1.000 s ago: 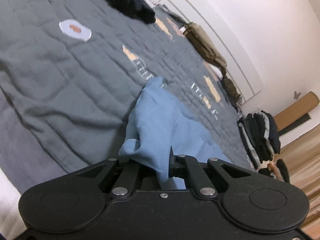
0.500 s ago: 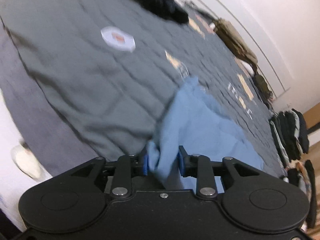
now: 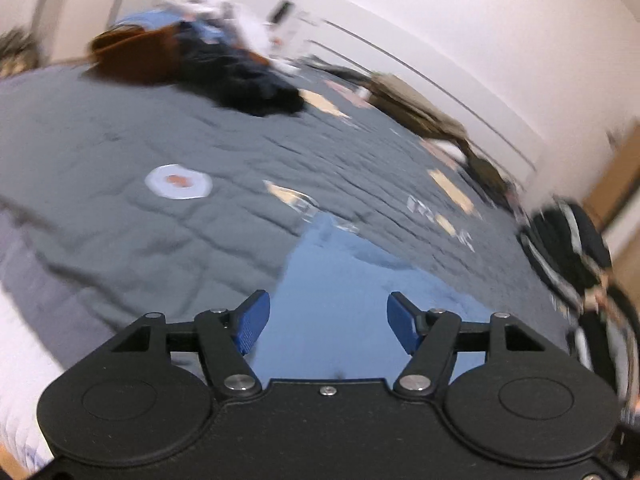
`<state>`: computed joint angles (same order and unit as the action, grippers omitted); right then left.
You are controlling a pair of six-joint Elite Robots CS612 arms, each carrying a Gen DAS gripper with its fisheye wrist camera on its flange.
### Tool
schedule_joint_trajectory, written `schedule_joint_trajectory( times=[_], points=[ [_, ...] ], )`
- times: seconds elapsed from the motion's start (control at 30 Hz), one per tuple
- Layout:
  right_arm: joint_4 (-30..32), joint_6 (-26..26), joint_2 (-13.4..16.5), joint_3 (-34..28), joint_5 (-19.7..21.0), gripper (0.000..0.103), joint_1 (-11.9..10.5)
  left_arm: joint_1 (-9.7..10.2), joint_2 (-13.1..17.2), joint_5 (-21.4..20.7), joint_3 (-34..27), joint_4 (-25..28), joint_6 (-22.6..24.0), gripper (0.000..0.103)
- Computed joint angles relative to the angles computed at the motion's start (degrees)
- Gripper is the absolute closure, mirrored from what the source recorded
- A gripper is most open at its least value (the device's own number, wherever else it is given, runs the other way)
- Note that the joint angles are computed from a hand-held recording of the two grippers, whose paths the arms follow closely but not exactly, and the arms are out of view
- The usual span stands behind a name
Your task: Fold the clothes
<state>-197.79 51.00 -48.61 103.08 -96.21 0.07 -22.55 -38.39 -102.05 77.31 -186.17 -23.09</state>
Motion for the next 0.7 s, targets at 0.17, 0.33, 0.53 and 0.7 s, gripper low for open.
schedule_joint_trajectory(
  times=[0.17,0.33,0.53,0.7],
  points=[
    [0.81,-11.29,1.20,-3.13,3.09,0.049,0.42,-0.91,0.33,-0.85,0.13,-0.68,4.46,0.030],
    [3.42,-13.94,2.05,-4.64,4.03,0.047,0.48,-1.17,0.86,-1.38,-0.69,0.47,3.98,0.029],
    [7.84,-7.77,1.56,-3.79,-0.63,0.047,-0.11,-1.37,0.78,-1.21,-1.22,2.51,2.93,0.020],
    [7.02,-6.09,0.10,-2.43,0.40,0.047,-1.20,-1.50,0.95,-3.24,-2.10,2.34,4.31,0.017]
  ],
)
